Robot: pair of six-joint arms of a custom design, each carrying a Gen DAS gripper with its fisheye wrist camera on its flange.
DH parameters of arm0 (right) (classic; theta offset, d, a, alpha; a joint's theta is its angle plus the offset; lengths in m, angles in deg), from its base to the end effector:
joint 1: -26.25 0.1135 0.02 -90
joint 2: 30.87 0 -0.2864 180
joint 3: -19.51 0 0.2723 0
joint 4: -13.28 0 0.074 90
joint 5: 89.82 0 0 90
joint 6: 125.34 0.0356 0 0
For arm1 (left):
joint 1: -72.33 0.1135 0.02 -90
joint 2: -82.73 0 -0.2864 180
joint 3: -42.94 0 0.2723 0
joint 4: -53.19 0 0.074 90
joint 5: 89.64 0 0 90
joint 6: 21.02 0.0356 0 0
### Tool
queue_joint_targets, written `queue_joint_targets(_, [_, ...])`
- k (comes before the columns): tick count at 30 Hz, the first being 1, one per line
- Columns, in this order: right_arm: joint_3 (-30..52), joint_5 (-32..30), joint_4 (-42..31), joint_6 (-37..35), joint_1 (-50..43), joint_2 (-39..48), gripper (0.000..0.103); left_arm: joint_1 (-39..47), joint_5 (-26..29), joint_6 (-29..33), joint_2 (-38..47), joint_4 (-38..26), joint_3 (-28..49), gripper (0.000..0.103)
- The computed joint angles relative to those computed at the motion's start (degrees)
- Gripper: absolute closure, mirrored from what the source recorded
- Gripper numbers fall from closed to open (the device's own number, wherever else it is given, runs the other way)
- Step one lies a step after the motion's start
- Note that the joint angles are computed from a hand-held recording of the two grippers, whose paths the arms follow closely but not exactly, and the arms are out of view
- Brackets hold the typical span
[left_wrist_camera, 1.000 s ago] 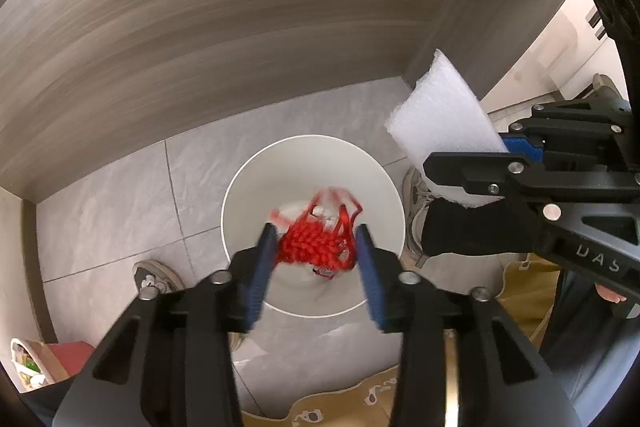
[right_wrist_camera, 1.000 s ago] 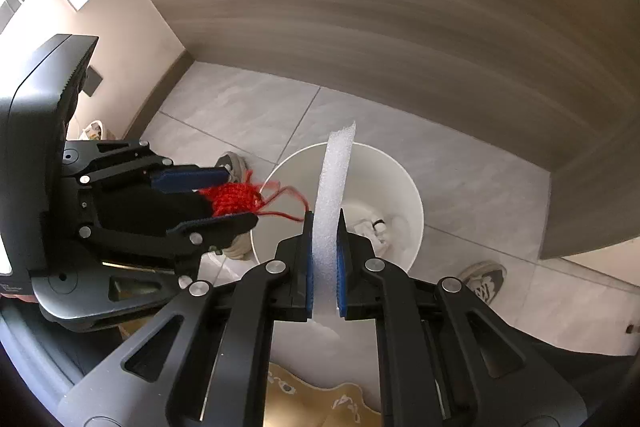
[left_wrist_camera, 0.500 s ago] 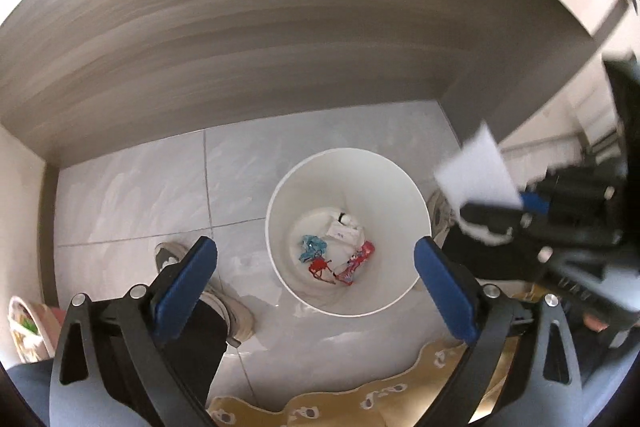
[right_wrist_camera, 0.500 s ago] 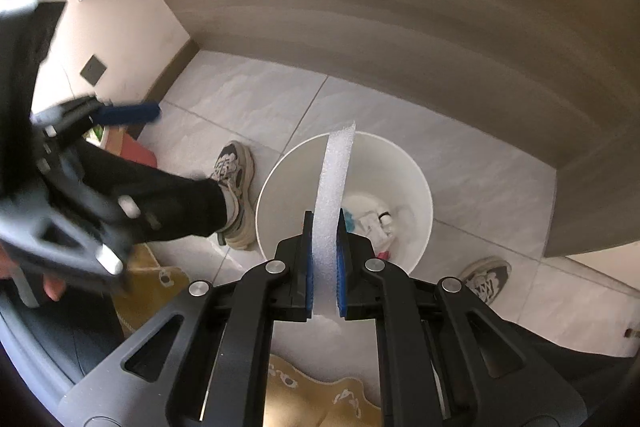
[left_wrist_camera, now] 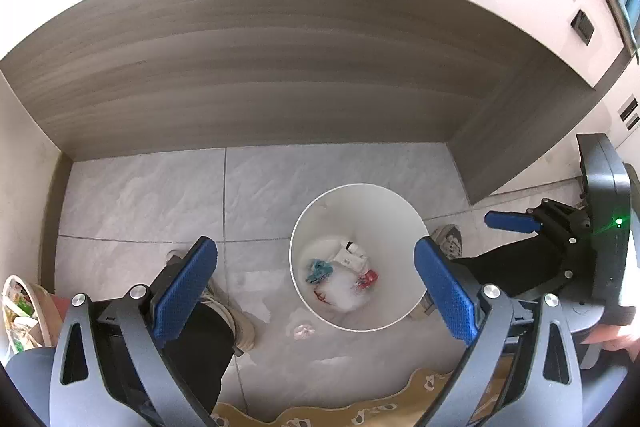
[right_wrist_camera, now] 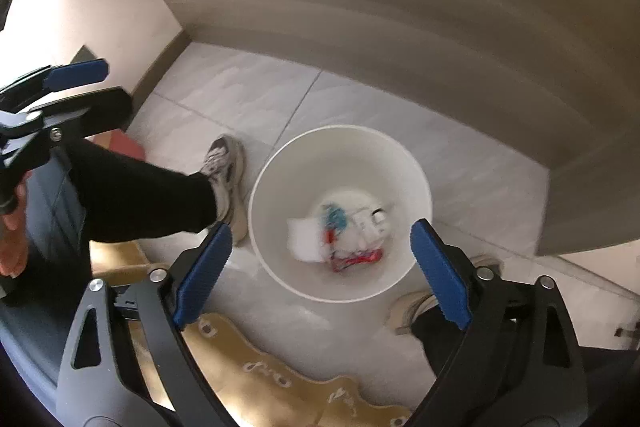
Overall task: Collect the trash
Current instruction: 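Raise both tools back toward the bed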
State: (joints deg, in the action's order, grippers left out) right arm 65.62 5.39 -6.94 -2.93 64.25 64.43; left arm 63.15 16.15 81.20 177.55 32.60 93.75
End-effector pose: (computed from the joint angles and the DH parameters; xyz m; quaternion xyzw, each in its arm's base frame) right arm 0.2092 0.1593 0.0901 -0.0398 0.9821 0.0664 0.1717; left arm 0.2811 -0.0552 0.1119 0.2091 0.9439 -0.1282 0.2212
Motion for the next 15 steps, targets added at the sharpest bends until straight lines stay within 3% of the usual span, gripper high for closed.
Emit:
queue_joint_targets(4, [-1.25,3.13,-0.81,1.55,0.70,-3.28,0.006,0.59,0.82,0.44,-2.44,0.10,-1.10,0.006])
queue_joint_targets(10, [-4.67,9.67,-3.77,5.38,2.98,-16.60,0.005,1.07,1.69,-0.63,-9.55,-0.60,-3.51,0.006])
queue_joint_targets(15, [-2.62,21.86,-13.40,10.33,9.59,-27.84,0.005,2.03,3.56,0.36,-17.66,-5.96,-2.96,0.006])
